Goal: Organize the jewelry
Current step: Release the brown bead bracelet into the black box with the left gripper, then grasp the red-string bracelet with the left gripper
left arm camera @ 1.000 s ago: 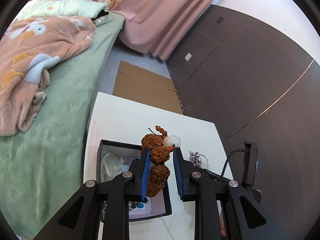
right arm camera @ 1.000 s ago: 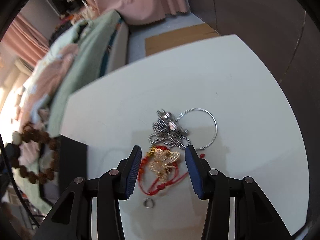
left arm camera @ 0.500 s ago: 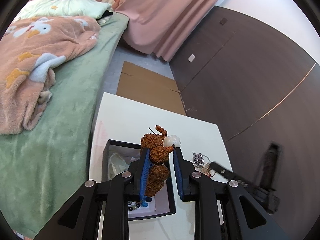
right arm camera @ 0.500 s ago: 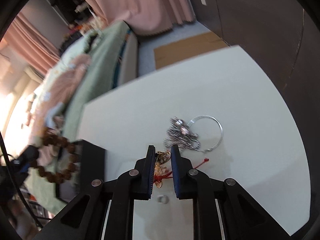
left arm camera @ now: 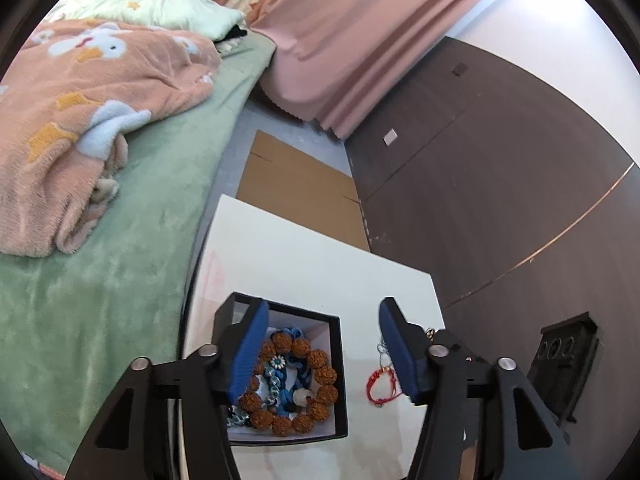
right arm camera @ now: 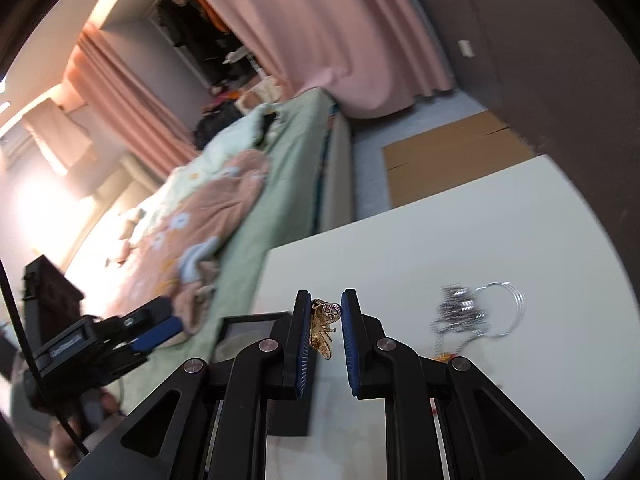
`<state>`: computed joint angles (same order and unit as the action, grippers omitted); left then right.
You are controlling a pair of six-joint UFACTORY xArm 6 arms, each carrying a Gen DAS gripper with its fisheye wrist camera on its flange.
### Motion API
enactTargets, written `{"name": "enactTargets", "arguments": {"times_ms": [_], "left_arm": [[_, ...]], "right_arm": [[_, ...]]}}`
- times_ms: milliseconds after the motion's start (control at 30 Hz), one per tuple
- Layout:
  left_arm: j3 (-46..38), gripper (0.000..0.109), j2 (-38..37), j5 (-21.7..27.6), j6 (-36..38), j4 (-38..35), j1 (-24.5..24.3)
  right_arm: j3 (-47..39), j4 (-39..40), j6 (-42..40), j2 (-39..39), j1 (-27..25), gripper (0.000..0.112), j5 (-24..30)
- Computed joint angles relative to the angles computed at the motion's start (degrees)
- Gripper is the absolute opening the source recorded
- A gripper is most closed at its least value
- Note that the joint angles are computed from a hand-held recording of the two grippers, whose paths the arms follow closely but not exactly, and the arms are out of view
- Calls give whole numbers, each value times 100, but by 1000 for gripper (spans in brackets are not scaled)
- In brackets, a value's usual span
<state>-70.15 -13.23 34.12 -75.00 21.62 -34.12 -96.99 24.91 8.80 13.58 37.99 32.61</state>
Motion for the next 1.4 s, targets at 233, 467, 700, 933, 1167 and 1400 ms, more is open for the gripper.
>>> {"name": "enactTargets", "arguments": {"times_ms": [233, 467, 700, 933, 1167, 1400], "left_arm": [[-51, 70, 32, 78, -477, 368, -12], [-282, 70, 259, 113, -403, 332, -95], [-862, 70, 773, 246, 106, 210, -335], [-1516, 70, 1448, 318, 922, -163, -595], [-2123, 65, 2074, 481, 1903, -698, -839], [-2524, 53, 2548, 791, 2511, -1117, -983]], "right_arm": [[-937, 1509, -992, 613, 223, 19, 914], [-725, 639, -564, 413, 210, 48, 940], [296, 247, -33, -411, -188, 56, 612], [811, -192, 602, -841, -566, 56, 649], [988, -496, 996, -993, -864, 56, 909], [1192, -658, 1204, -1183, -1105, 56, 1204]]}}
